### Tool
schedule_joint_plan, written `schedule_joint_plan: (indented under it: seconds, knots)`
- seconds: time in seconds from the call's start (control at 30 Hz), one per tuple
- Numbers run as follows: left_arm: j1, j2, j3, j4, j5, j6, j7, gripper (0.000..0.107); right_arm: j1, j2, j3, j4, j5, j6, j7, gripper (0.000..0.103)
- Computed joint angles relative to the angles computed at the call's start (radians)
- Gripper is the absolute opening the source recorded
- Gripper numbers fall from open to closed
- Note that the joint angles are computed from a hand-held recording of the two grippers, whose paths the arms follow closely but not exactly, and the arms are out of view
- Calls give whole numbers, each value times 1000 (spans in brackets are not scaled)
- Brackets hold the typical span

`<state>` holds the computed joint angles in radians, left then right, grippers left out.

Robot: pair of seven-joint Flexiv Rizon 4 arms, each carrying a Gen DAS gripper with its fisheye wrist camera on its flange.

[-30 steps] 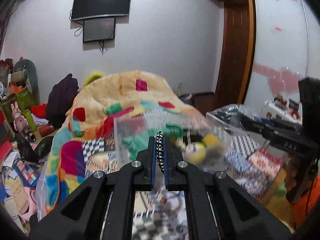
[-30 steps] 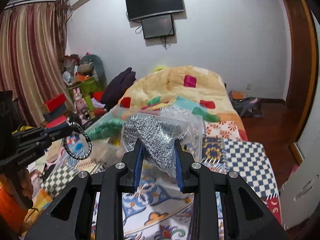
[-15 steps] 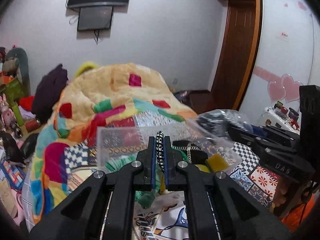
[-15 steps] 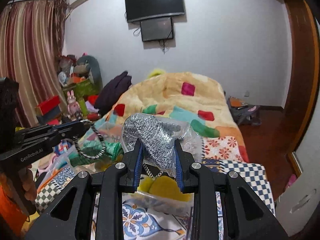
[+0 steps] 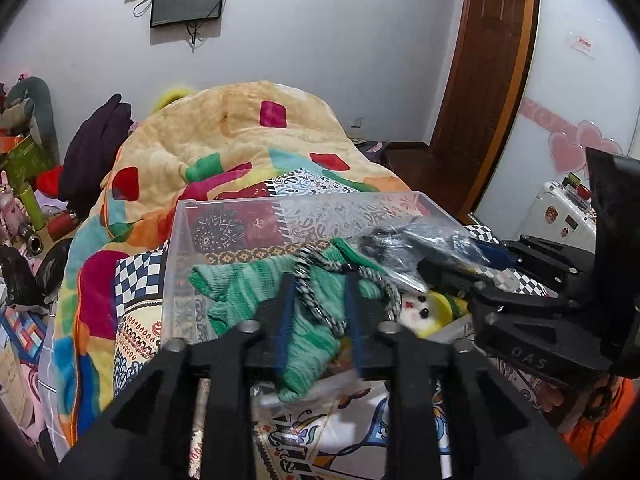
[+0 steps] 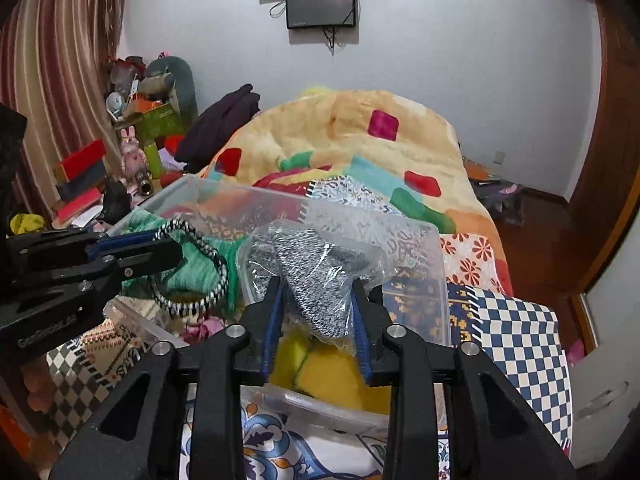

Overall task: Organize soft objects
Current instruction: 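Release the braided cord from the left tool while the right tool drops the bagged item into the box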

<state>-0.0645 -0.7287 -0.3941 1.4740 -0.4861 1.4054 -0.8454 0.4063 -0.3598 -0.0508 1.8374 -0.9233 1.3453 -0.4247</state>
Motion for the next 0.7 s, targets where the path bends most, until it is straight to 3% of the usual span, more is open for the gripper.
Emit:
schedule_joint_plan:
  seconds: [0.1, 0.33, 0.53, 0.7]
  knots:
    - [22, 12, -35, 35, -7, 43, 16, 44, 14, 14, -28, 12, -68, -6, 56, 56]
    - [108, 44, -153, 111, -15, 133, 40, 45, -22, 62, -33, 35, -234, 46, 201, 56]
    - [241, 70, -331, 192, 49, 268, 34, 46, -78, 116, -23, 30, -473, 103, 398, 56]
    - [360, 73, -479, 259, 150, 377, -9, 56, -143, 155, 8, -1, -714, 136, 608, 56]
